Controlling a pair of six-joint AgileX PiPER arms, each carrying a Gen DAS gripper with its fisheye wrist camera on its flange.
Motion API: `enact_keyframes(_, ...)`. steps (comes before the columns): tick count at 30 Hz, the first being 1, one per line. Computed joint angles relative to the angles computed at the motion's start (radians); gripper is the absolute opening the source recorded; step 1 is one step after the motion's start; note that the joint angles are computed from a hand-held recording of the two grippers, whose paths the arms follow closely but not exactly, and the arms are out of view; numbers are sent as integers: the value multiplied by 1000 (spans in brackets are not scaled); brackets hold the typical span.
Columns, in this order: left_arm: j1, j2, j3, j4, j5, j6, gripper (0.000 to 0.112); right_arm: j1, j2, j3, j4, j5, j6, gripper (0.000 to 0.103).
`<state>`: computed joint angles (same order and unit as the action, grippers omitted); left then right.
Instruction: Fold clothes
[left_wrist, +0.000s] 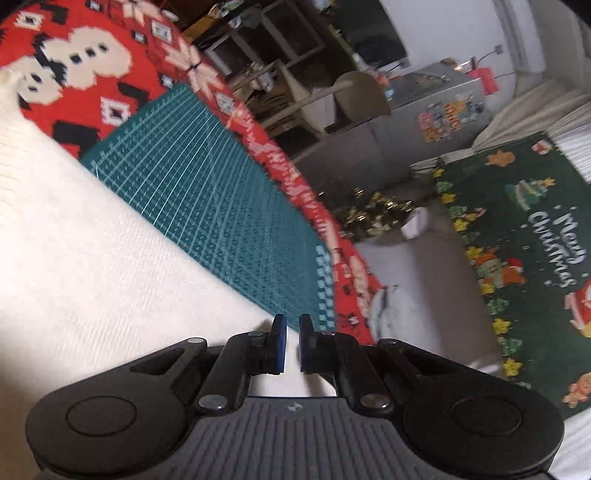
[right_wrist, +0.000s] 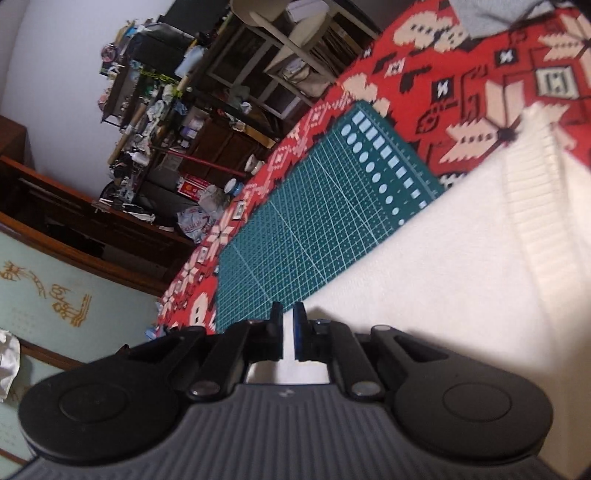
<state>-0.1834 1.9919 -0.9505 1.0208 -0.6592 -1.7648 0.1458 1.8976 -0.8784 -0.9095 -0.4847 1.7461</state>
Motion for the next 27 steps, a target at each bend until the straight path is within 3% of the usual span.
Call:
enact_keyframes(4,-32,14,-25,-4,82,48,2,32,60,-58,10,69,-13,0)
enact_keyframes(7,-35,13,-11,-50,71,97,2,26,73,-69,26,50,-7,4)
enact_keyframes(9,-18,28,-3,-78,10,101,3,26,76,-70,95,23,-72,4)
enact_keyframes(12,-7,44,-13,-77,12,84,2,34,109,-117,75,47,-58,6)
enact_keyframes(14,0,43,-6,-89,9,85,2,34,127,-139,47,68,-35,2)
enact_keyframes(17,-2,9,9,-131,78,128,2,22,135,-145,66,69,-29,0)
enact_keyframes(24,54,-20,36,-143,109,109,2,-37,114,-89,202,70,-105,0)
enact_keyframes(27,58,-52,45,-156,182,141,2,-80,87,-59,235,94,-151,0)
